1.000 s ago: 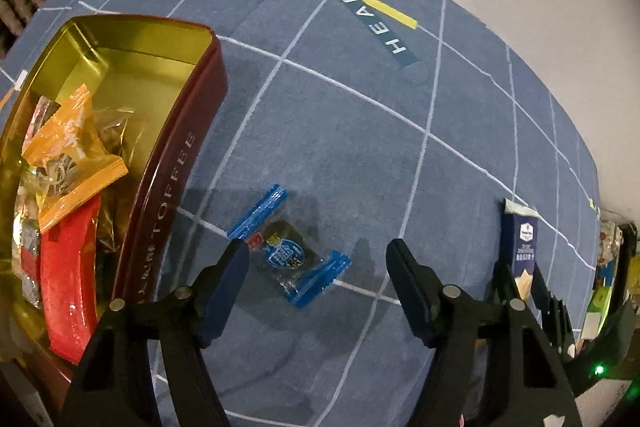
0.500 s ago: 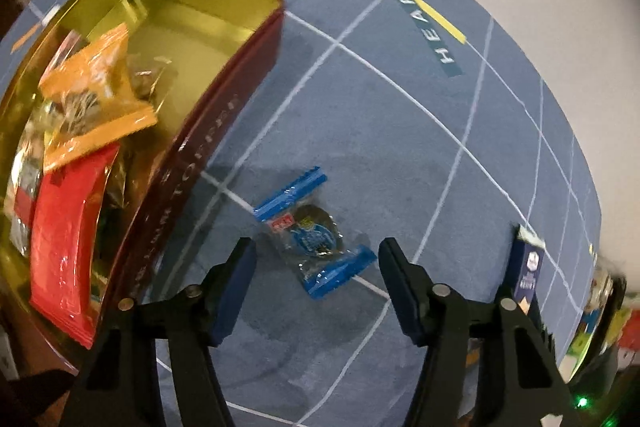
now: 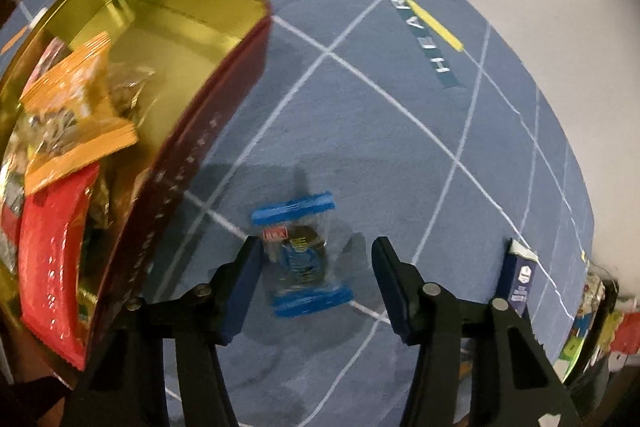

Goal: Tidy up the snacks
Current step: 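Grasp the blue-wrapped candy with the left gripper while the right gripper holds the cracker pack, then carry the blue candy with the left gripper into the tin and release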

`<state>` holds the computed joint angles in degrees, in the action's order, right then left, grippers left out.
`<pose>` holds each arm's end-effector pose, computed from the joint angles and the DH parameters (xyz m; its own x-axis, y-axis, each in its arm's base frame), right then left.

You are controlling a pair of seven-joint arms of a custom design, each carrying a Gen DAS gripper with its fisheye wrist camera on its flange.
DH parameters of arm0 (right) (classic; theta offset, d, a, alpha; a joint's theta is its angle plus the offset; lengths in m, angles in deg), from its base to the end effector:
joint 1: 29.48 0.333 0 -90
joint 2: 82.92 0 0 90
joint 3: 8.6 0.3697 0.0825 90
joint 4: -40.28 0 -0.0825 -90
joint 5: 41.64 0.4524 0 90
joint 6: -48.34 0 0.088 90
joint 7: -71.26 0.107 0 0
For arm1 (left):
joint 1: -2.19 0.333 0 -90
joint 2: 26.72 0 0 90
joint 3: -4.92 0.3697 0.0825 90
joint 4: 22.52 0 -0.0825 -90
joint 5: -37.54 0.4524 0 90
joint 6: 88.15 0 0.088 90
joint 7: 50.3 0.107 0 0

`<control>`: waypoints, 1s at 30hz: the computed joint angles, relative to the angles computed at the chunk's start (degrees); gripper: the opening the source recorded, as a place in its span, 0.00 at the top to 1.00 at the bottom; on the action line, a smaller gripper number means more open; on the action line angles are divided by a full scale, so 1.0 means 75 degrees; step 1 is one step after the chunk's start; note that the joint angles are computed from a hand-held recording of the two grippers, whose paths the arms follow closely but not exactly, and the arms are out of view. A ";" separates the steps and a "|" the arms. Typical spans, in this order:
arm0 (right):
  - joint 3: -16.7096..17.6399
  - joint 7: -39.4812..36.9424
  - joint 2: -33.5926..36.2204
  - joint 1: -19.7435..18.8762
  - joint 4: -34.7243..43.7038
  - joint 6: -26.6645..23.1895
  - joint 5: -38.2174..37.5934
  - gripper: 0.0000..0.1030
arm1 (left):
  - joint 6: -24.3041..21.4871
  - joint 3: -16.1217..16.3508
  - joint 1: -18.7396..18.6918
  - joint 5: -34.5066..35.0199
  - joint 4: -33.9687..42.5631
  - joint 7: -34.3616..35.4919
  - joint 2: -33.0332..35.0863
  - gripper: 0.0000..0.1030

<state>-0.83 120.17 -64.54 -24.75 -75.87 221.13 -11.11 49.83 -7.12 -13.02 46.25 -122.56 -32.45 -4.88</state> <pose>0.6958 0.1096 0.3629 0.3860 -0.9221 0.0283 -0.7014 -0.3132 -0.6403 0.6796 -0.3303 0.4037 0.6177 -0.7438 0.2555 -0.7384 -0.6603 -0.1370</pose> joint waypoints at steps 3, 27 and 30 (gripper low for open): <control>-0.0006 0.0002 -0.0002 0.0008 -0.0001 0.0000 0.0004 0.48 | -0.0212 -0.0058 0.0008 0.0024 0.0261 0.0417 0.0177 0.53; 0.0005 -0.0047 -0.0005 -0.0002 0.0001 -0.0010 0.0063 0.48 | -0.0499 0.0042 -0.0237 0.0691 0.0125 0.1176 -0.0032 0.74; -0.0002 -0.0037 -0.0011 0.0011 -0.0008 -0.0004 0.0057 0.48 | -0.0535 0.0022 -0.0290 0.0810 0.0177 0.1269 -0.0040 0.73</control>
